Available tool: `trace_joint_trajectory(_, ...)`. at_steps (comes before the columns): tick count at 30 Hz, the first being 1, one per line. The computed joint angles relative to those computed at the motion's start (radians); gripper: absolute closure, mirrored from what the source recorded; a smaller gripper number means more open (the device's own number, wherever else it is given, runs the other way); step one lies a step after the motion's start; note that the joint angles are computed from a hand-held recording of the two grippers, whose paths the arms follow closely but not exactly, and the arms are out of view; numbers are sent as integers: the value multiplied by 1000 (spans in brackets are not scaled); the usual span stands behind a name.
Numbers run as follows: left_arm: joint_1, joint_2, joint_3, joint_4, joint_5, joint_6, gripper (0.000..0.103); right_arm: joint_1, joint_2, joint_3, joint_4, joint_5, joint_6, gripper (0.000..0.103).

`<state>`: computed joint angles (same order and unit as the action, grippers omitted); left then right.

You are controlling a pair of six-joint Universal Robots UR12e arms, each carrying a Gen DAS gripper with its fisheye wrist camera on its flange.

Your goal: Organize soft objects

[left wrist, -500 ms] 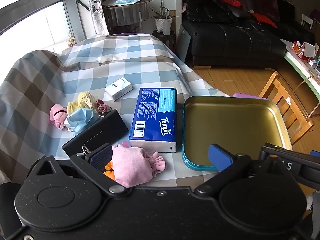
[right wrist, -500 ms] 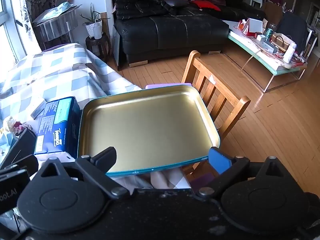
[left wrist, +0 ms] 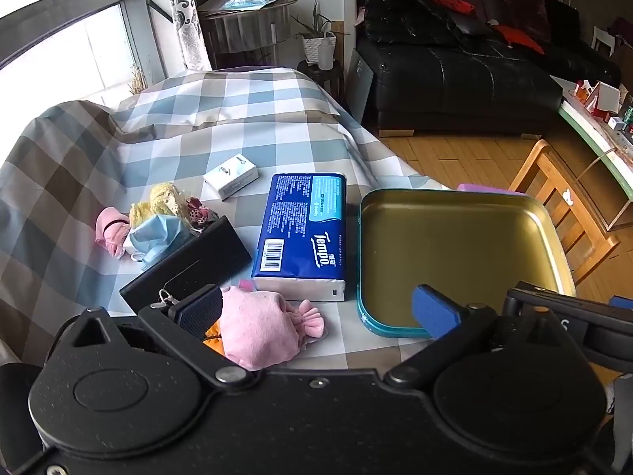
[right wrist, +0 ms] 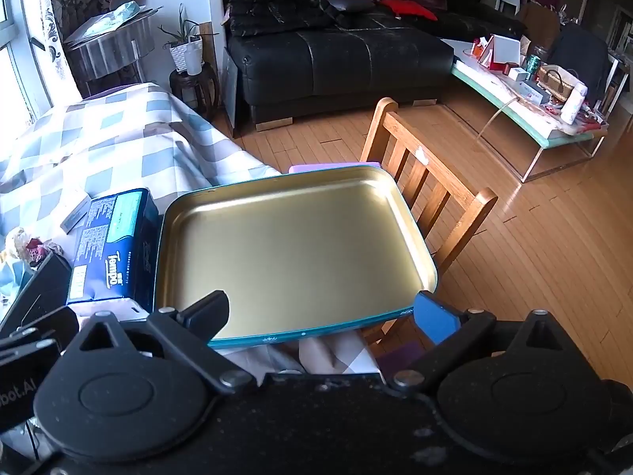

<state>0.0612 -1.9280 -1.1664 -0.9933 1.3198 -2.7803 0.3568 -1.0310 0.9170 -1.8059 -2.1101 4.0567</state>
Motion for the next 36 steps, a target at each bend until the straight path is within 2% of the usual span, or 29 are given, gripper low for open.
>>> trace_joint_trajectory(36, -3, 8, -23, 10, 2, 7, 4, -2, 7, -8, 6, 11, 5, 1)
